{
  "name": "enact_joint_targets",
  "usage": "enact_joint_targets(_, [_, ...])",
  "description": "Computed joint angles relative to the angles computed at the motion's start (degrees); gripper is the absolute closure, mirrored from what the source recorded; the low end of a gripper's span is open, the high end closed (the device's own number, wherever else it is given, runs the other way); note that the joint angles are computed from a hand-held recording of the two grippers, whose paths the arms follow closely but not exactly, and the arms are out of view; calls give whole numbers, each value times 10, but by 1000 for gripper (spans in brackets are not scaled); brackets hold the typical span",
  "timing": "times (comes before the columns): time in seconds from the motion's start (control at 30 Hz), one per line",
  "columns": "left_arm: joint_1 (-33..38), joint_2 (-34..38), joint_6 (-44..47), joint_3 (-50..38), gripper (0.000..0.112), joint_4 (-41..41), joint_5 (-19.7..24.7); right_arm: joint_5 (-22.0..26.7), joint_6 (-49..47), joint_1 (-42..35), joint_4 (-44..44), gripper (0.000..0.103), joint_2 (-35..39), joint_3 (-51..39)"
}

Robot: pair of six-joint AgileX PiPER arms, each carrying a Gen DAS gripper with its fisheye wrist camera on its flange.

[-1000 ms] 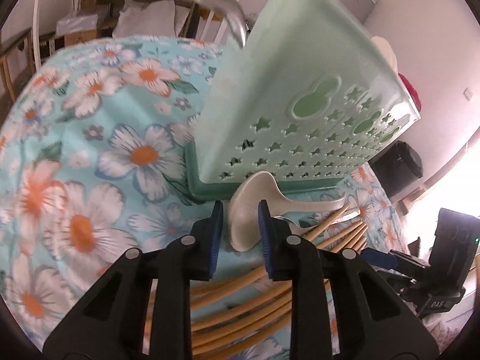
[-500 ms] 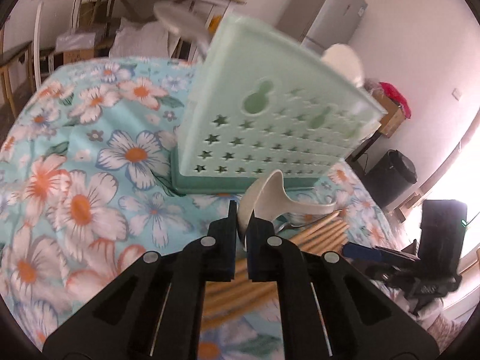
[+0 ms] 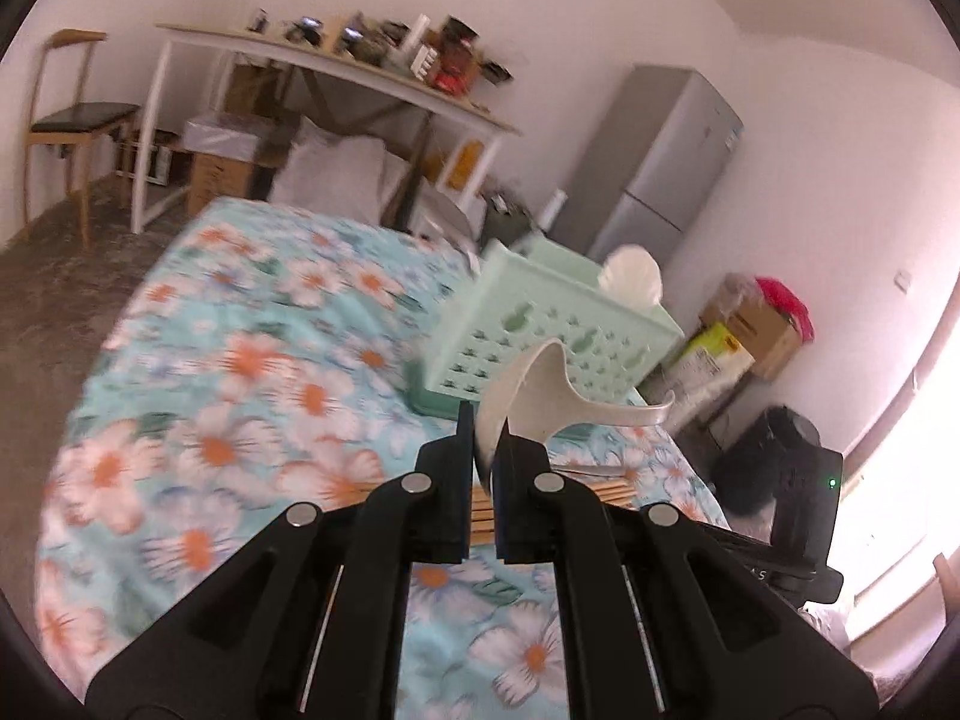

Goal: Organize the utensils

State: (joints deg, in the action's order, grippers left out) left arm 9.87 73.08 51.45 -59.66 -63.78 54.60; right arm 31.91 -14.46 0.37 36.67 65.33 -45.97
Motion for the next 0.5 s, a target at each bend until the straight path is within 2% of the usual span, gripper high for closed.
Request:
enact_joint_targets(0.1, [53,-23,4,16,108,2,20,-12,54,29,-65,54,-4,-12])
enact_joint_targets(0.2, [93,-37,3,32,108,10,19,-19,111,66,-138,54,10,-39])
enact_joint_targets(0.33, [136,-50,13,54,108,15,15,-23,226,137,-286,54,61,-103])
enact_joint_targets(0.43, [143,-51,15,61,108,23,2,-2,305,188,-406,54,116,-163])
enact_joint_targets(0.5, [154,-46,18,62,108,23,8,18,328,211,-453,55,158,-204])
